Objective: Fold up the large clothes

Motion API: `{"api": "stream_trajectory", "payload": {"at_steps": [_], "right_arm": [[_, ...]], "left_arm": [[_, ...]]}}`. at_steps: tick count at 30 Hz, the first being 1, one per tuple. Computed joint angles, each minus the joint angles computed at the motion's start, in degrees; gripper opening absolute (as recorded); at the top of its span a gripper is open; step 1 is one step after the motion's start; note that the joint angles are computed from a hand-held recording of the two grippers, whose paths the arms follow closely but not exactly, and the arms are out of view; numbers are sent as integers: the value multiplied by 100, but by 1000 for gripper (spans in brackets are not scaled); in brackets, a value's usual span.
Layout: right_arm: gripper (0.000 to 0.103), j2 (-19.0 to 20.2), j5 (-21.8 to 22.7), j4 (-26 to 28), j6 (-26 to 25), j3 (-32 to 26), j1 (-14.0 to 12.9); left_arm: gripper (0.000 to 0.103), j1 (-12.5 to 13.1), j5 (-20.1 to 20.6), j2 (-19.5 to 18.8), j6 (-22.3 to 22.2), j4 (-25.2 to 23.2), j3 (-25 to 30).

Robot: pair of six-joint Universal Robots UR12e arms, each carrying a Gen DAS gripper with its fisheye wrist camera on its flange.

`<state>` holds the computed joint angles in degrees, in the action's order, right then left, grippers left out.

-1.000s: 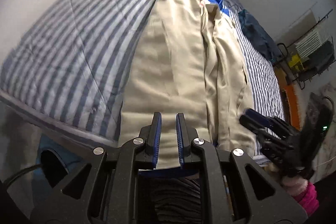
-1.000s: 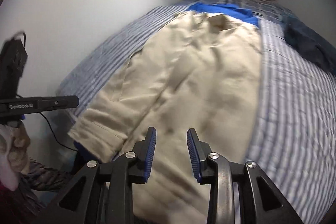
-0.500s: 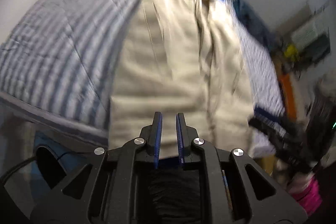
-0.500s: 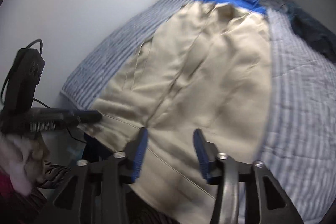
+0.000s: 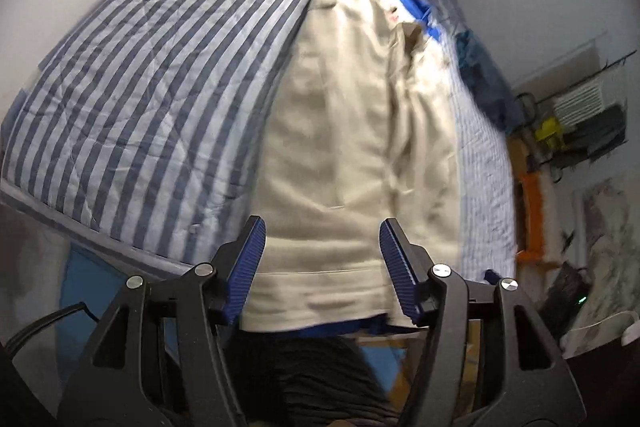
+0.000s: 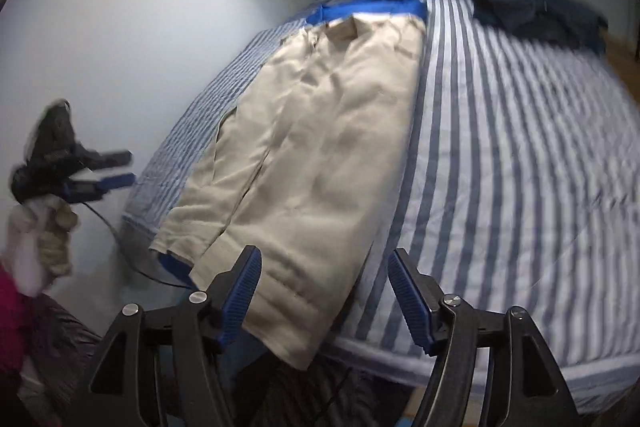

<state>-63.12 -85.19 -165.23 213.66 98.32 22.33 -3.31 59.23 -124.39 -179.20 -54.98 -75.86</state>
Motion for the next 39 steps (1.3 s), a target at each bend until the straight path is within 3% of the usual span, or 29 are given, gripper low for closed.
{"api": "stream_trajectory", "payload": {"at_steps": [5,9,11,15,18,21,23,26,28,30,33,39], "right_arm": [[68,138,690,-193,540,99,-162],[68,296,1213,-666,1062,193,-274],[68,368,1370,-826,1191,213,-291],[67,518,1659,-965,1349,193,-311],[67,662,1872,-1455,1630,220,-324],[67,815,2234,-1807,1844,140,-366],[66,846,2282,-1672,1714,54,-355],[59,827,2231,-1244,1363,-73,-321],[52,818,2226,-1042,1245,-130,-310],[40,850,2229,-993,1300,-198,-299],[30,824,2187,-1027,1373,-225,-287],[21,712,2210,-1222,1657,-338,-353]], "left_arm": [[61,98,-321,-225,-3,-243,-16],[61,166,-575,-370,85,-559,28],[61,182,-666,-437,173,-806,71],[61,230,-861,-420,273,-805,-13],[61,282,-1111,-423,195,-872,-61],[60,273,-1232,-438,522,-1192,-1],[52,209,-1152,-442,811,-1416,56],[42,116,-822,-371,992,-1210,1],[31,126,-863,-343,989,-1189,-30],[27,142,-948,-309,924,-1134,-69],[24,150,-1088,-222,877,-884,-157],[19,185,-1526,-105,602,-321,-191]]}}
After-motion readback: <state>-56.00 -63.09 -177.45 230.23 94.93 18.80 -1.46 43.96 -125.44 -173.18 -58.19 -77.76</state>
